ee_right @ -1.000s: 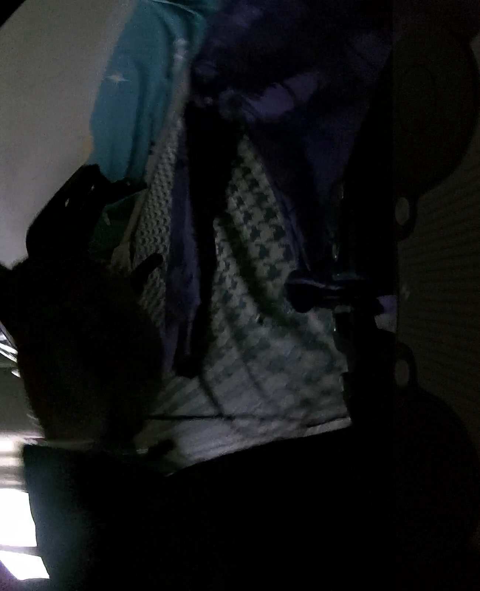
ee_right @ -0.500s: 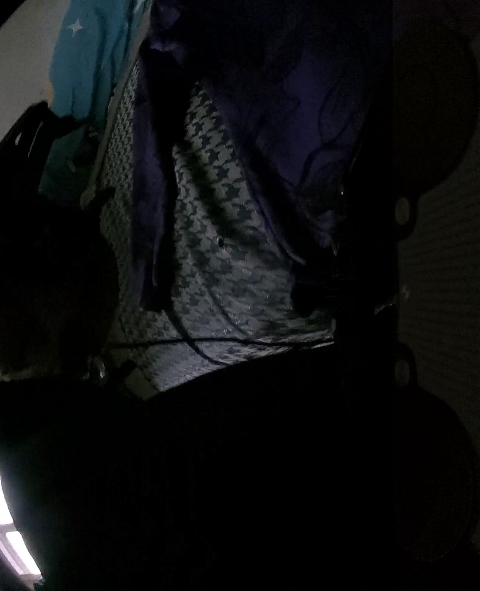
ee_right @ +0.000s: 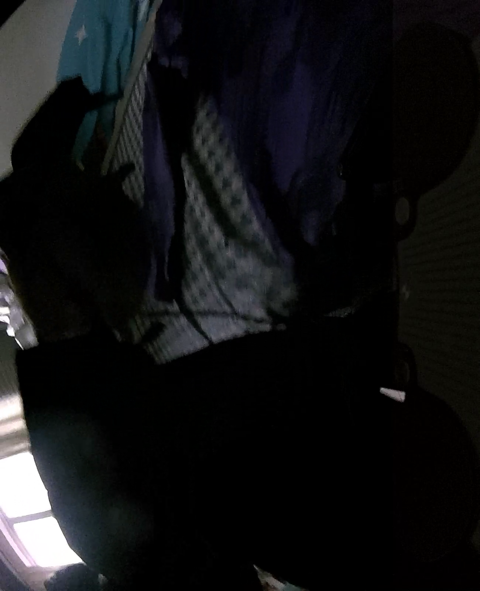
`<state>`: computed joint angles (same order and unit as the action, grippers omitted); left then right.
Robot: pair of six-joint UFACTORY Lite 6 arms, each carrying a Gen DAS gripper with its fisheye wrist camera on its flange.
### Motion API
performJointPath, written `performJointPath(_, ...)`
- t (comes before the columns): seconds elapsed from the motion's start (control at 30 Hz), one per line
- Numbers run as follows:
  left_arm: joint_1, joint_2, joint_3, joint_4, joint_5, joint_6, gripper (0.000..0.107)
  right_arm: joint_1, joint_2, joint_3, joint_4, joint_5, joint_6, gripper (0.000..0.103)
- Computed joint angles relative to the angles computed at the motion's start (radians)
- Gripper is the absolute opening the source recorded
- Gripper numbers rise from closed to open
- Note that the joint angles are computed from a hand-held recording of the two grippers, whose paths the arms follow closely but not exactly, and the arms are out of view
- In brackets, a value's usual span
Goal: Fold clothes
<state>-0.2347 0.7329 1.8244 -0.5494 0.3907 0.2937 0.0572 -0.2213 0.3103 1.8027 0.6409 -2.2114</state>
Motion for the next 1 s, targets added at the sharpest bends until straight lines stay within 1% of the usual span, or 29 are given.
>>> performJointPath(0.1,-0.021,-0.006,-0.015,0.004,-0.017,0.006,0.091,-0.085,-0.039,-0.017,-0.036,0.004,0.029,0.032)
performJointPath(0.3,-0.069,-0.016,-0.039,0.015,-0.043,0.021,0.092,-0.284,-0.135,-0.047,-0.136,0.034,0.097,0.032)
performJointPath(0.5,-0.117,-0.028,-0.073,0.007,-0.069,0.060,0.092,-0.530,-0.251,-0.096,-0.251,0.084,0.188,0.032)
performJointPath(0.73,-0.195,-0.076,-0.171,0.003,-0.137,0.146,0.092,-0.844,-0.413,-0.143,-0.419,0.137,0.342,0.032)
performJointPath(0.8,-0.220,-0.097,-0.213,0.002,-0.163,0.179,0.092,-0.950,-0.441,-0.145,-0.464,0.168,0.372,0.032)
performJointPath(0.9,-0.252,-0.131,-0.276,-0.057,-0.192,0.272,0.092,-1.114,-0.472,-0.144,-0.520,0.216,0.402,0.033)
performJointPath(1.0,-0.289,-0.168,-0.342,-0.065,-0.228,0.315,0.092,-1.260,-0.498,-0.145,-0.548,0.226,0.412,0.033)
